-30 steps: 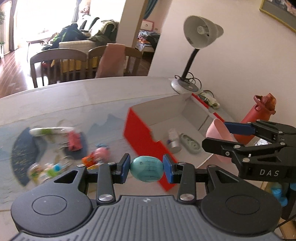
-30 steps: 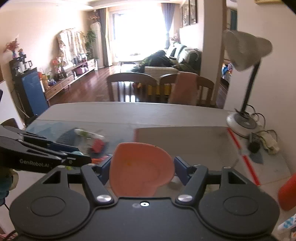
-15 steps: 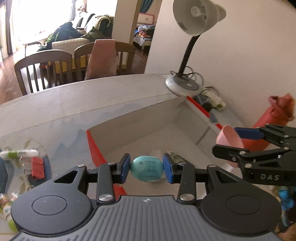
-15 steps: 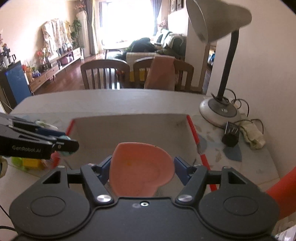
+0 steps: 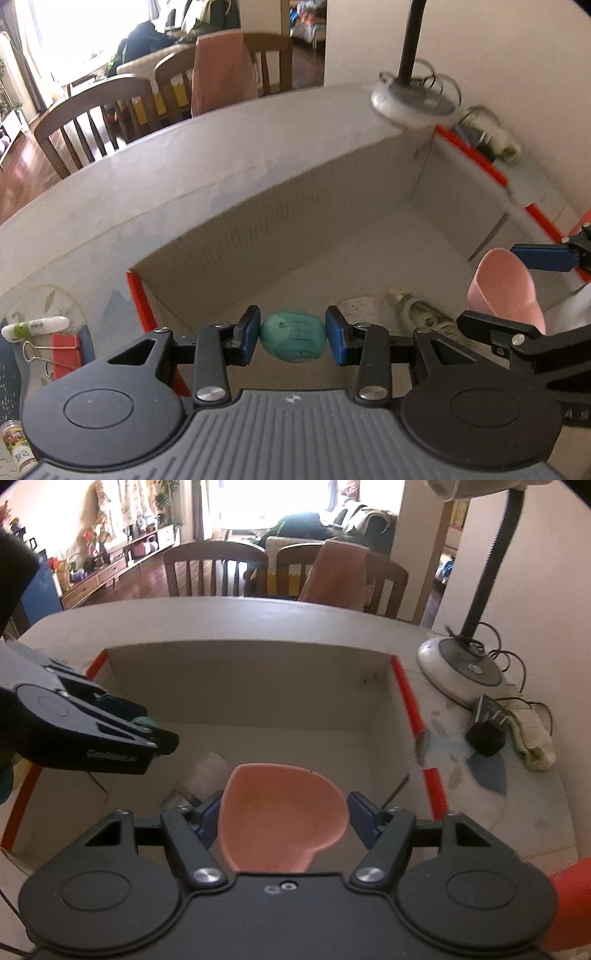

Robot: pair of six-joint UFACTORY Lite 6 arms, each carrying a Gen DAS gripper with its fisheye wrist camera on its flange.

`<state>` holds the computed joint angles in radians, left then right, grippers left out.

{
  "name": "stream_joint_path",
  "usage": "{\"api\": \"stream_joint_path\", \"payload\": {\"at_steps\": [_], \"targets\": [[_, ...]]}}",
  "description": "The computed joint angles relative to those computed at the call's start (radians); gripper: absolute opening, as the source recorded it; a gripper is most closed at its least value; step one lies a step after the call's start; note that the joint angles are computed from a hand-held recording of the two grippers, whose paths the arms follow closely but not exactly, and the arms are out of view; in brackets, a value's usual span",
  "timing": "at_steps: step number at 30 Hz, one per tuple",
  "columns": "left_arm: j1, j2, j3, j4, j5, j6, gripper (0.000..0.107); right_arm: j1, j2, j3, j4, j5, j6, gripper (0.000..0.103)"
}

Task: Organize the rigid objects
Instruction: 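Carry the teal case and pink dish into the red box with both tools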

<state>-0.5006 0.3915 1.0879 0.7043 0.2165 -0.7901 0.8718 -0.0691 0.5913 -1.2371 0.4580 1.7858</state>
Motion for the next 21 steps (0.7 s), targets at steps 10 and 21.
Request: {"api": "stream_joint_path", "payload": {"at_steps": [10, 21], "targets": [[-0.045, 0.150, 0.130, -0.144, 0.095, 0.135, 0.038, -0.016, 0.091, 0.032, -0.011, -0.061, -0.045, 0.069], [-0.047, 0.235, 0.231, -0.376, 0.198, 0.381, 0.038, -0.030, 0.150, 0.040, 0.080, -0.097, -0.154, 0.069]]}}
